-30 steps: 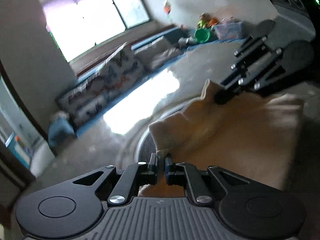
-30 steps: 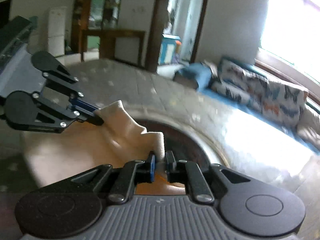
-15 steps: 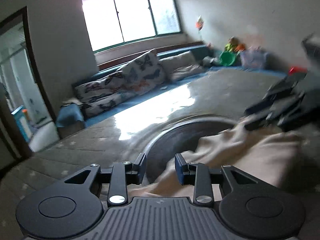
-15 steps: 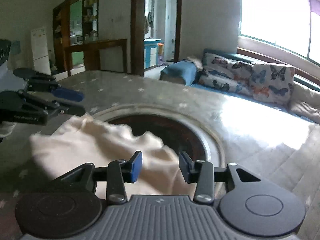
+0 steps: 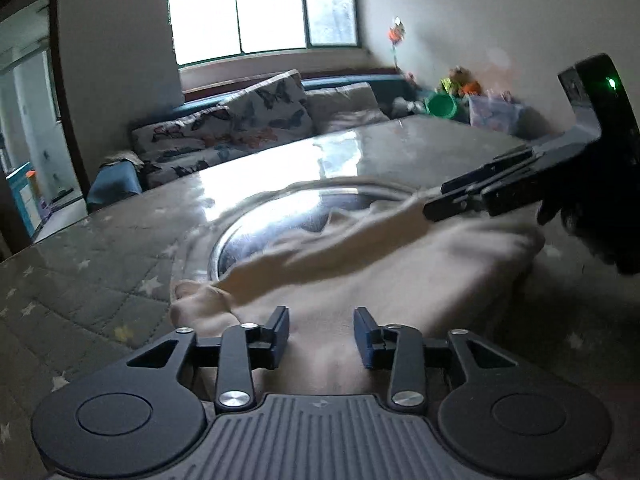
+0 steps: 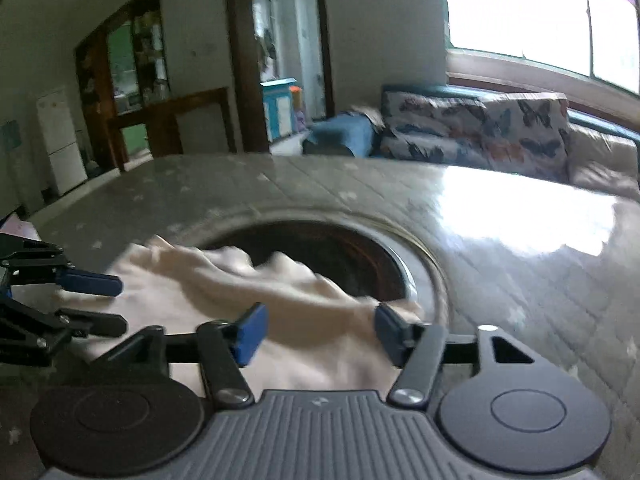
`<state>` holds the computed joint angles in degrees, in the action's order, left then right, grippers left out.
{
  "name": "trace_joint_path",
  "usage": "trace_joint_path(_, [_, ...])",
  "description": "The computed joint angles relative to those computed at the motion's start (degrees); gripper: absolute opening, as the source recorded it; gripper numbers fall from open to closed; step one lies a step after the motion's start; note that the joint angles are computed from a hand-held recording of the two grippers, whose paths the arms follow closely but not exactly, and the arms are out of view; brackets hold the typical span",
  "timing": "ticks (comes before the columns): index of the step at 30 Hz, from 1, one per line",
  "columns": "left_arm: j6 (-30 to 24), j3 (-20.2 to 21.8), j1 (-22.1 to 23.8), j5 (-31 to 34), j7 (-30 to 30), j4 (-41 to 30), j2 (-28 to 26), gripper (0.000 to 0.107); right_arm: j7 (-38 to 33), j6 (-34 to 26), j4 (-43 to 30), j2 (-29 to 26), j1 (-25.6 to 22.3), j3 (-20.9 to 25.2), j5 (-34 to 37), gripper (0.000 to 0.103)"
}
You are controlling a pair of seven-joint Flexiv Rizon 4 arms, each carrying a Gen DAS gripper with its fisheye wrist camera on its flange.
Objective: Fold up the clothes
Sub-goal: 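Lift and carry the folded sweatshirt with both grippers over the round basket, then lower the sweatshirt onto the round basket and open both grippers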
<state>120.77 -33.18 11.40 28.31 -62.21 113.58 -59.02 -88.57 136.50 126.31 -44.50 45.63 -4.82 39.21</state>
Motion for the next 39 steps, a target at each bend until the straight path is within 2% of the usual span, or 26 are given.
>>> trace_joint_path(2, [0.75, -0.88, 0.92, 0.77, -0.50, 0.60, -0.36, 0.046, -1.78, -1.79, -1.38, 0.38, 1.84, -1.59, 0.48, 0.074])
trace_joint_path(5, [1.43, 0.34, -0.40, 0.41, -0.82, 0.94, 0.01, 0.046, -5.84, -8.03, -5.78, -0.64, 6.73, -7.25, 3.14, 0.083])
trace_joint_path(7, [1.49, 0.83, -0.87, 0.14, -1.28, 1.06, -0.11, 0.046, -6.72, -12.40, -7.99, -1.70, 9.37, -10.94, 3.69, 0.083])
trace_joint_path(8, [1.61, 0.89, -0.85, 0.18, -1.56, 1.16, -0.38, 0.046, -6.57, -14.68, -8.84, -2.40, 10.96, -13.17, 3.85, 0.085])
trace_joint_path(10, [1.54, 0.52, -0.34, 0.48, -2.12, 1.26, -0.72, 0.046, -5.56, -21.49, -11.16, -5.72, 17.01, -21.33, 6.40, 0.087])
trace_joint_path(13, [0.90, -0.17, 0.39, 1.01, -2.44, 1.10, -1.06, 0.047, -1.47, -27.65, -12.59, -9.13, 20.96, -27.88, 6.73, 0.095])
trace_joint_path(16, [0.86, -0.46, 0.87, 1.31, -2.43, 0.98, -1.59, 0.049, 2.02, -30.03, -12.81, -9.63, 21.28, -29.50, 5.21, 0.102])
trace_joint_path(21, [2.29, 0.54, 0.15, 0.67, -2.96, 1.26, -1.51, 0.056, 5.99, -29.06, -10.89, -9.72, 22.84, -31.33, 2.58, 0.103])
trace_joint_path(25, [1.89, -0.19, 1.13, 1.00, -4.46, 1.44, -1.31, 0.065, 7.91, -24.55, -8.66, -8.05, 22.58, -29.99, 0.28, 0.103])
trace_joint_path(28, [2.90, -0.38, 1.81, 1.46, -5.35, 1.69, -1.07, 0.072, 10.58, -18.69, -6.65, -7.46, 22.95, -28.76, 0.30, 0.103])
trace_joint_path(31, [4.04, -0.35, 2.42, 1.95, -6.73, 1.67, -0.95, 0.087, 13.17, -13.26, -4.74, -5.84, 20.61, -24.64, -0.70, 0.103])
trace_joint_path(35, [6.41, 0.81, 1.81, 2.36, -9.04, 0.65, -0.88, 0.103, 14.21, -8.17, -3.46, -2.11, 10.85, -13.61, -5.25, 0.103])
trace_joint_path(39, [5.36, -0.73, 3.32, 4.93, -12.03, -0.78, -1.76, 0.103, 17.25, -6.07, -3.04, 0.28, -4.31, 0.60, -16.81, 0.103])
